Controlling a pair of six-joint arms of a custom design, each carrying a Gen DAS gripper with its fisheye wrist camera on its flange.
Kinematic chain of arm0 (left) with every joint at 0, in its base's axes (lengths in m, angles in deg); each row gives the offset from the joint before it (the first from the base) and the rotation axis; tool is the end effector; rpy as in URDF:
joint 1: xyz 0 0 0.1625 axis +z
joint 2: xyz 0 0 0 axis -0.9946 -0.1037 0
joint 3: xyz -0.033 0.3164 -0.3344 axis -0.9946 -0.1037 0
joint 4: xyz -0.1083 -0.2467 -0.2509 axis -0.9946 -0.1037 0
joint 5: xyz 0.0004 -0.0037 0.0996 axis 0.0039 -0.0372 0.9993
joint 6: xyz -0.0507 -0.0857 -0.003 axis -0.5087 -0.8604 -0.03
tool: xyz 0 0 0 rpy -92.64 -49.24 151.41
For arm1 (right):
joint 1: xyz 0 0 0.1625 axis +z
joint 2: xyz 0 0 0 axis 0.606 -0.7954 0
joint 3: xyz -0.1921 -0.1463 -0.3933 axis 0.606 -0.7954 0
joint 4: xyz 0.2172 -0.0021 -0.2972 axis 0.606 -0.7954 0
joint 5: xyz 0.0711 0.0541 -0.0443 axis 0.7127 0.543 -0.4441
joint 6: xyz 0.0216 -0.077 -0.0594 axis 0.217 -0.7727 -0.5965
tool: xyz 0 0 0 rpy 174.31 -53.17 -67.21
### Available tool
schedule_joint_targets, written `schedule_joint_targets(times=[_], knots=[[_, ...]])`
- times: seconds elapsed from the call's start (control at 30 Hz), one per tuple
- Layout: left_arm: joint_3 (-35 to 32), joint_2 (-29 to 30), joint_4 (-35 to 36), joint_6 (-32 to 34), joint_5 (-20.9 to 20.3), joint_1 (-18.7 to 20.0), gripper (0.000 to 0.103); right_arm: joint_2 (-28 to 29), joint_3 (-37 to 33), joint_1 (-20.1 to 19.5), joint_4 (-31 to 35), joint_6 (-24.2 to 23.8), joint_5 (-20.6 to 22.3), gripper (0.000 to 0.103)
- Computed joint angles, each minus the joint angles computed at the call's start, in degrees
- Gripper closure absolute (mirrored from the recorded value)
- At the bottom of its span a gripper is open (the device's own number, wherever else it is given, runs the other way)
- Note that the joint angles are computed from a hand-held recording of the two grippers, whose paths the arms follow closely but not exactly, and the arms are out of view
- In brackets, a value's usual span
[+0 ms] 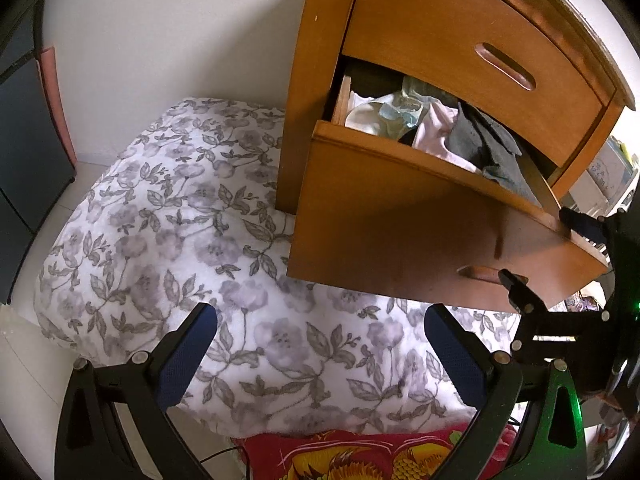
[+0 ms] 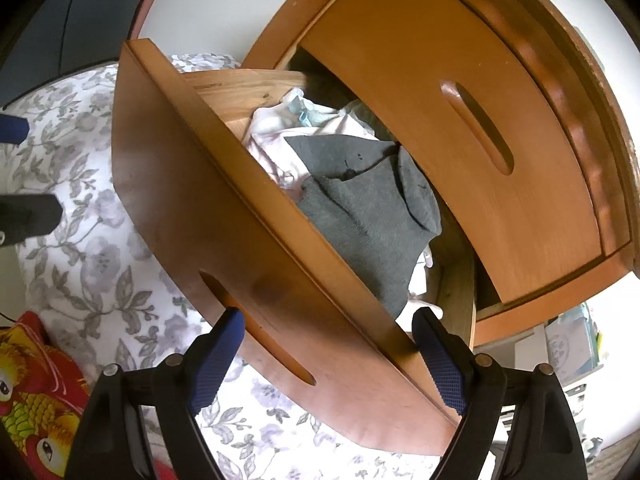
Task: Take underwear out of drawer
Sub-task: 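Pull the lower drawer open with the right gripper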
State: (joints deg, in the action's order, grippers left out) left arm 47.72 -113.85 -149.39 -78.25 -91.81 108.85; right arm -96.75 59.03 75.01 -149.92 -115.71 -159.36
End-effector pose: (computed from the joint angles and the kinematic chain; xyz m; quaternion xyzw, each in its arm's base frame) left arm -0.2053 -0.3278 0.1564 -0.2448 0.7935 -0.4287 0.3560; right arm 0.2858 -0.4668 0.0911 0.7138 -0.5981 0.1197 0.3441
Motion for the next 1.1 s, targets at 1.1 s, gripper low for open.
schedule_joint_targets(times=[1.1], knots=[[-6.8, 3.0, 15.0, -9.1, -3.8, -6.5, 0.0, -13.6, 5.0, -3.0, 9.2, 30.9, 9.8, 0.015]])
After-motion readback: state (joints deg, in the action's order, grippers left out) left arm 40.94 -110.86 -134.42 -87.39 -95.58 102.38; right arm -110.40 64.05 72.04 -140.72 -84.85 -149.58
